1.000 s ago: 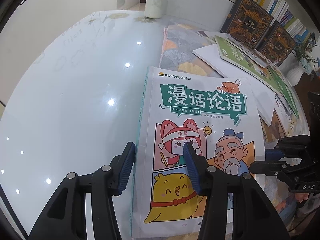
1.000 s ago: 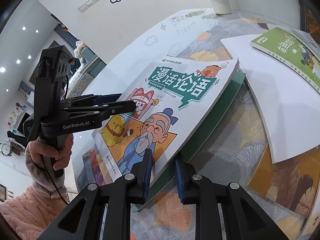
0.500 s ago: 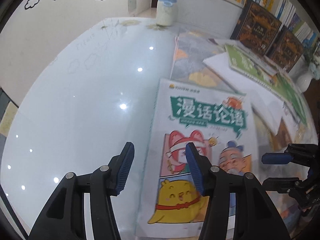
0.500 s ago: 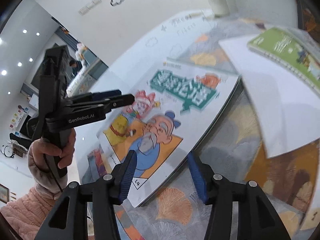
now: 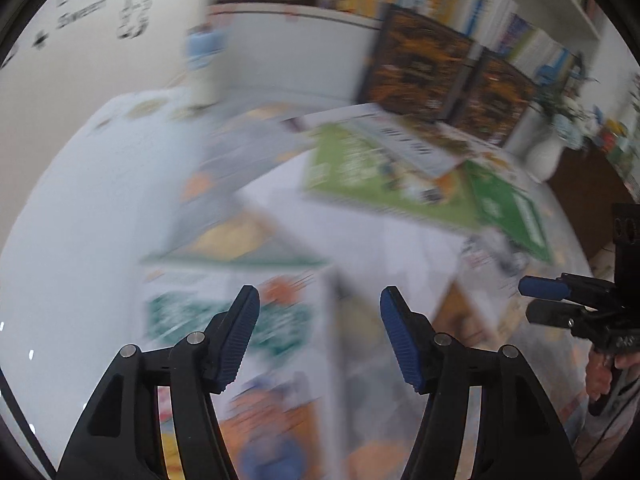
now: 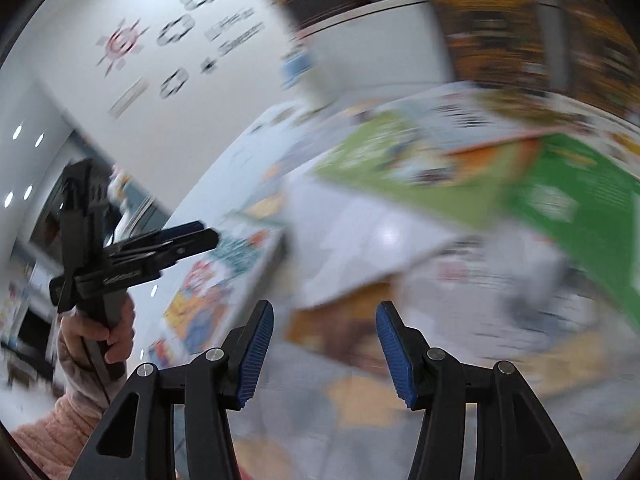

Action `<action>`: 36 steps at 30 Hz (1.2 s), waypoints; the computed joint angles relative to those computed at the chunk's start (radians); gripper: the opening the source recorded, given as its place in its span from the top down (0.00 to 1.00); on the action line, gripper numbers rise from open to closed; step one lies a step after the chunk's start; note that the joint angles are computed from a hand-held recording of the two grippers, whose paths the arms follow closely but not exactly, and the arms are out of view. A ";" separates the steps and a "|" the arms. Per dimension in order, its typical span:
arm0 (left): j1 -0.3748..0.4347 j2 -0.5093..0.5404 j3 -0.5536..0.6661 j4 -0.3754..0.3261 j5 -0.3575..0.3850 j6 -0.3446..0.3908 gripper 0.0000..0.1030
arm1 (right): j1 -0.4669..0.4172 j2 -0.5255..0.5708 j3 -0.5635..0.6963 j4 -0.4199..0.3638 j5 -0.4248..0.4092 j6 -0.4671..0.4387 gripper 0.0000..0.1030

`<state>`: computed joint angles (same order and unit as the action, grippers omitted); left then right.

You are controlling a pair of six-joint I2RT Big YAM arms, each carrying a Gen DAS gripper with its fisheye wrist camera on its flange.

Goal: Organize books

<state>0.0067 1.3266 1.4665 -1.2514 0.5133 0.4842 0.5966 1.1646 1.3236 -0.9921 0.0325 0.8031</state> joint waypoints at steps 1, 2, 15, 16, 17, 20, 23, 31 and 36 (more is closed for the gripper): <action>-0.053 -0.003 0.000 0.018 -0.008 -0.025 0.41 | -0.021 -0.040 -0.026 -0.022 0.024 0.012 0.49; -0.093 -0.010 -0.004 0.032 -0.012 -0.048 0.41 | -0.039 -0.079 -0.052 -0.044 0.050 0.022 0.49; -0.543 0.085 -0.018 0.247 -0.159 -0.266 0.41 | -0.526 -0.435 -0.342 -0.185 -0.053 -0.020 0.49; -0.546 0.104 -0.002 0.232 -0.152 -0.279 0.41 | -0.539 -0.443 -0.350 -0.180 -0.073 -0.025 0.49; -0.549 0.124 0.011 0.220 -0.139 -0.296 0.41 | -0.551 -0.453 -0.359 -0.169 -0.093 -0.030 0.49; -0.562 0.127 0.004 0.252 -0.163 -0.303 0.41 | -0.562 -0.438 -0.350 -0.163 -0.106 -0.066 0.49; -0.588 0.136 0.015 0.233 -0.189 -0.263 0.40 | -0.553 -0.419 -0.356 -0.129 -0.116 -0.066 0.48; -0.563 0.112 0.021 0.083 -0.126 -0.215 0.40 | -0.471 -0.426 -0.329 -0.217 -0.069 -0.039 0.40; -0.510 0.009 -0.082 0.016 -0.050 -0.109 0.40 | -0.325 -0.576 -0.380 -0.240 -0.059 0.097 0.41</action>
<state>-0.5030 1.3359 1.3841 -1.2357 0.4633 0.3756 0.2721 0.5883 0.9435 -1.2321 -0.0266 0.9004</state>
